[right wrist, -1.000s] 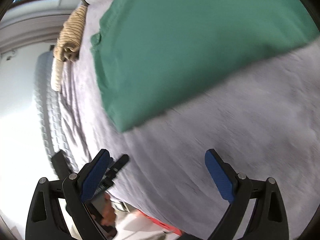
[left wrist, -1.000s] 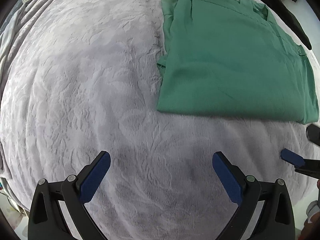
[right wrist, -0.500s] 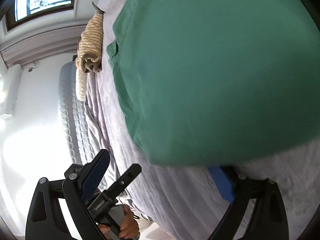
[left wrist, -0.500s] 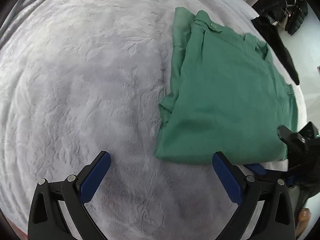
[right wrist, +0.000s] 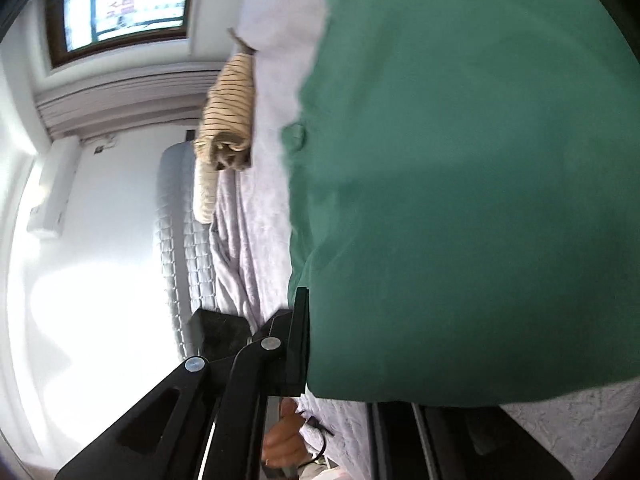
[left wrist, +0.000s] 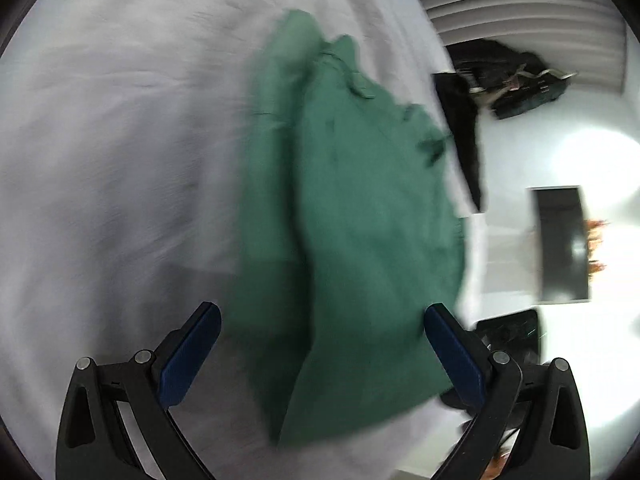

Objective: Fold large clothes

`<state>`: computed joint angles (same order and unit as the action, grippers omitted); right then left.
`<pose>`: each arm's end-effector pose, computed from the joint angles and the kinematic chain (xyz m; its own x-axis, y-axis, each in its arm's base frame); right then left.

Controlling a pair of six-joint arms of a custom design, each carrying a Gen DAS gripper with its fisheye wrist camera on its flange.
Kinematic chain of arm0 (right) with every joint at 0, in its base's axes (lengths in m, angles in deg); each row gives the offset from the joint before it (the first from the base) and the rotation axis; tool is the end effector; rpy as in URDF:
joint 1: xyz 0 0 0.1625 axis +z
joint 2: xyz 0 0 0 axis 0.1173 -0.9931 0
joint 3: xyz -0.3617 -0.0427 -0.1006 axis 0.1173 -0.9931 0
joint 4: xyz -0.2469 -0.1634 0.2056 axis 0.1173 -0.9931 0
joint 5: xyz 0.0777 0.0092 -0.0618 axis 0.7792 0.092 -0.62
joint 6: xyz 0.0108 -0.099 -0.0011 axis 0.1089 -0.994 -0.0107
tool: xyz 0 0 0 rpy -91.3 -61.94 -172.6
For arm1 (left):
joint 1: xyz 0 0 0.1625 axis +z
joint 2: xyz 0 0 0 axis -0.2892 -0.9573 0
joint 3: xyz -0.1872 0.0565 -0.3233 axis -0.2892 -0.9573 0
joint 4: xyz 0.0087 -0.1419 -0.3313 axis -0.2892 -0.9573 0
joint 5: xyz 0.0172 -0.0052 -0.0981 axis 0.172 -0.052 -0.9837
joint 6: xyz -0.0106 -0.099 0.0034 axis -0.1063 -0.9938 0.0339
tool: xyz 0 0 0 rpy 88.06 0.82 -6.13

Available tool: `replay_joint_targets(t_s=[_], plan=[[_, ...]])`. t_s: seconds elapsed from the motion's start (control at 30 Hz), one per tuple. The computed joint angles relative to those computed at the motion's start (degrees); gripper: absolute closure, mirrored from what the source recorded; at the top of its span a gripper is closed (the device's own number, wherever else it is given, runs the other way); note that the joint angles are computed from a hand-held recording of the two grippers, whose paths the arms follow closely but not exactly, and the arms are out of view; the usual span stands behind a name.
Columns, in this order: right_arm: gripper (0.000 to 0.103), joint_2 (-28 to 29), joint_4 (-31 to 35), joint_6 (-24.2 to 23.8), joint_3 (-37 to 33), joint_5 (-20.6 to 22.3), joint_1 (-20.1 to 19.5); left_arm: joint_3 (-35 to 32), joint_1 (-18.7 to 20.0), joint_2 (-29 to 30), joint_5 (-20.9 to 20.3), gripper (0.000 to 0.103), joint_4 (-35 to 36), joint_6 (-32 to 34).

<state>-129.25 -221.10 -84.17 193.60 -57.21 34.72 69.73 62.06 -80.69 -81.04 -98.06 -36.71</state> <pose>-0.0739 -0.3167 0.3047 -0.8490 0.3085 -0.4289 0.4875 0.7705 -0.4107 -0.2447 -0.4316 -0.1149 -0.9901 -0.0434 0.1338 -0.0540 0.9956 -0.0770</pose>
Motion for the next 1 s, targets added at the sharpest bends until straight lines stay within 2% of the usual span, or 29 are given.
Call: replay_joint_targets(t_s=[0.07, 0.13, 0.17, 0.2, 0.23, 0.27, 0.3, 0.37, 0.43, 0.47, 0.53, 0.57, 0.67, 0.73, 0.77, 0.8, 0.9, 1.0], plan=[[0.096, -0.1, 1.7, -0.6, -1.2, -0.3, 0.6, -4.5, 0.5, 2.7, -1.1, 0.001, 1.5, 1.1], [0.096, -0.1, 3.3, -1.4, -1.9, -1.0, 0.7, -10.0, 0.0, 5.0, -0.2, 0.001, 6.5, 2.1], [0.096, -0.1, 4.4, -1.9, -2.2, -1.5, 0.6, -12.9, -0.8, 6.4, 1.1, 0.005, 9.3, 1.8], [0.096, -0.1, 5.2, -2.0, -2.2, -2.1, 0.5, -14.9, -1.7, 7.1, 3.6, 0.04, 12.0, 1.9], [0.096, 0.0, 7.2, -2.4, -2.7, -3.5, 0.5, -16.7, -2.5, 7.7, 5.1, 0.079, 14.6, 2.9], [0.092, -0.4, 10.0, -3.3, -3.4, -5.4, 0.1, -17.0, -3.1, 7.8, 6.1, 0.083, 15.9, 2.9], [0.091, 0.3, 12.8, -3.2, -4.9, -8.9, 1.1, -17.6, -4.1, 7.6, 8.7, 0.085, 18.0, 2.7], [0.091, -0.1, 21.6, -7.4, -8.2, -12.8, 1.2, -17.0, -5.4, 6.8, 11.4, 0.086, 19.4, 3.9], [0.091, -3.1, 24.6, -11.5, -10.4, -16.2, 1.8, -15.6, -6.6, 5.3, 13.0, 0.086, 19.1, 4.5], [0.091, -5.7, 22.7, -13.7, -11.5, -18.3, 2.2, -15.7, -7.2, 5.0, 13.6, 0.086, 19.0, 4.6], [0.094, -7.5, 16.3, -13.9, -12.5, -21.2, 2.5, -15.7, -8.4, 4.3, 14.8, 0.088, 19.0, 4.8], [0.095, -6.5, 11.3, -12.3, -13.6, -22.9, 2.6, -16.2, -8.9, 4.2, 15.3, 0.088, 19.3, 4.7], [0.098, -1.0, 4.0, -11.8, -16.0, -25.2, 2.6, -16.7, -10.9, 3.5, 16.7, 0.088, 19.7, 4.6], [0.098, 3.9, 0.8, -12.1, -16.2, -31.8, 5.0, -19.0, -12.1, 3.8, 17.5, 0.088, 21.2, 4.8], [0.098, 7.1, 0.2, -12.7, -15.8, -34.2, 4.7, -20.1, -12.8, 4.0, 17.4, 0.088, 21.7, 5.1], [0.099, 8.2, 0.5, -12.7, -15.4, -34.3, 4.3, -22.7, -13.6, 4.9, 16.7, 0.088, 23.2, 5.5], [0.099, 6.5, 0.2, -15.3, -13.7, -29.3, 0.8, -31.2, -16.7, 8.5, 17.9, 0.088, 29.5, 8.6], [0.099, 4.5, 10.8, -17.1, -16.8, -21.3, -4.6, -42.4, -19.4, 13.6, 19.0, 0.088, 37.9, 11.5]])
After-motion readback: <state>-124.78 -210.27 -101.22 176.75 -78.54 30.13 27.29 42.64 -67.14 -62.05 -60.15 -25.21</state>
